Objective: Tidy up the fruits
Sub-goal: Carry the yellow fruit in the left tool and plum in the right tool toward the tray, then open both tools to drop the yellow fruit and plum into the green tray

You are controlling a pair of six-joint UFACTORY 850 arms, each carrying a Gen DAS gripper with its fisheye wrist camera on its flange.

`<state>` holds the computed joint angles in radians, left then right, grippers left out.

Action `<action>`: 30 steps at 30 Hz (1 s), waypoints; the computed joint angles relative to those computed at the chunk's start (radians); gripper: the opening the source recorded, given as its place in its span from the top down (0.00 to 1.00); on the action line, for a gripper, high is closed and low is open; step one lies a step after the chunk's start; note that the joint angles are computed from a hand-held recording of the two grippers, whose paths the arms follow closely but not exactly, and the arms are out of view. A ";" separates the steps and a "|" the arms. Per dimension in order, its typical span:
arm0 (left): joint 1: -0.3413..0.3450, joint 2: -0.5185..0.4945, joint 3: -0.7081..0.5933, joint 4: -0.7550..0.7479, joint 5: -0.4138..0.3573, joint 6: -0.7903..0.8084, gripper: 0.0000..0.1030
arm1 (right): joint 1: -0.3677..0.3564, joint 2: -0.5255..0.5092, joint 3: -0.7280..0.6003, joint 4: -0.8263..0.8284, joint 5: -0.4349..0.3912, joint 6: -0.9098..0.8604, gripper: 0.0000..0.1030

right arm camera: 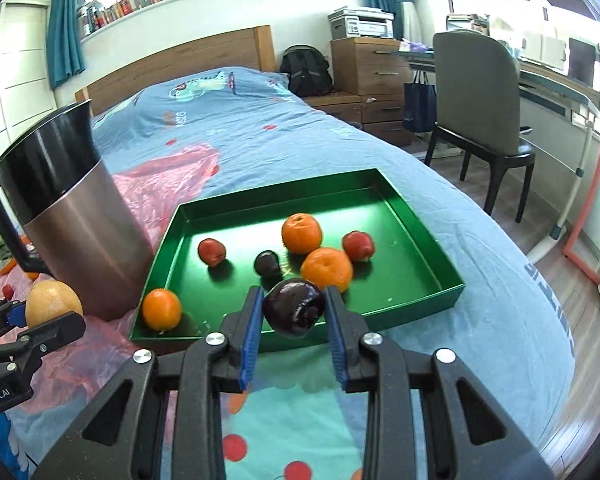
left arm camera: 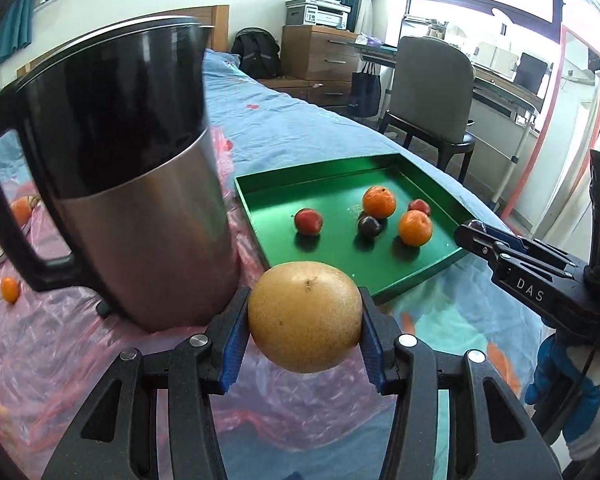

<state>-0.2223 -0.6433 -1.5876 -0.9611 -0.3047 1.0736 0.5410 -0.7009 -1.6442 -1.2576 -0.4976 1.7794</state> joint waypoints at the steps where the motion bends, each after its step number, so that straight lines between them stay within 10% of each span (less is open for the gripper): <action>1: -0.009 -0.019 -0.030 0.034 -0.004 -0.031 0.57 | -0.009 -0.002 0.003 -0.020 -0.001 0.024 0.61; 10: -0.069 -0.203 -0.291 0.347 -0.060 -0.329 0.57 | -0.081 -0.048 -0.011 -0.127 0.002 0.142 0.61; 30: -0.106 -0.364 -0.458 0.516 -0.094 -0.440 0.57 | -0.110 -0.235 -0.248 0.149 -0.087 -0.243 0.61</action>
